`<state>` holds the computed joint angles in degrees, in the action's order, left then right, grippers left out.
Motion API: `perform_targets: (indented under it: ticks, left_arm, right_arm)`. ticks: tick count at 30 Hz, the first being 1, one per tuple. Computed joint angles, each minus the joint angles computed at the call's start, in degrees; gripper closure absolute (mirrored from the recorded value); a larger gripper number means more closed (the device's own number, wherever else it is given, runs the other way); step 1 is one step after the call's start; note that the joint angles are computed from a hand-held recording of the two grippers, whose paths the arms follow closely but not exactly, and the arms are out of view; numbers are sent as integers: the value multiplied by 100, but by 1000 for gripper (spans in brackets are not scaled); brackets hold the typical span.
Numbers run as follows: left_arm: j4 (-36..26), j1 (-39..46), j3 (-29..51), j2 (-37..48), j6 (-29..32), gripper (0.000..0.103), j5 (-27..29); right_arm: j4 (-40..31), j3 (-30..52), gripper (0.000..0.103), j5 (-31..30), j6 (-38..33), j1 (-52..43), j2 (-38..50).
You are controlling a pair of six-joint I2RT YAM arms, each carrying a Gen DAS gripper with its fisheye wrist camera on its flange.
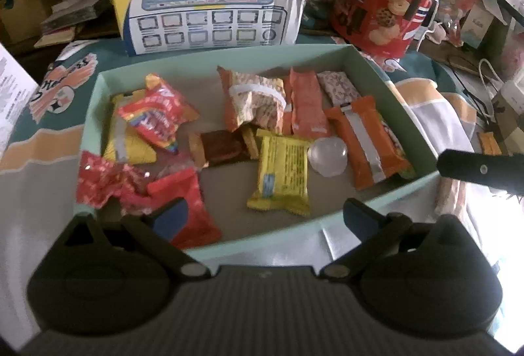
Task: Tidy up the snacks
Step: 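Grasp the clear bag of white candy with the left tool while the right tool grasps the orange wafer roll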
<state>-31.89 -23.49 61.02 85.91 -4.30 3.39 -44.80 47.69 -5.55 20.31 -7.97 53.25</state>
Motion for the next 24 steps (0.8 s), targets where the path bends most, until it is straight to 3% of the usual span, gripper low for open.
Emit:
perform_targets:
  ticks: [8,13,24]
  left_arm:
    - [-129,-3,-809,-852,233,0,-55]
    - [-58,-95,-1213,-983,327,0,-215]
    - [375,-210,-1501,-339,582,0,-297]
  right_arm:
    - [-918,-375,0,96,280,90,-1243]
    - [-1358,-671,0,-82,174,-367,-1768]
    - [-1225,-1147,0,-451,-532,-1995,-1808]
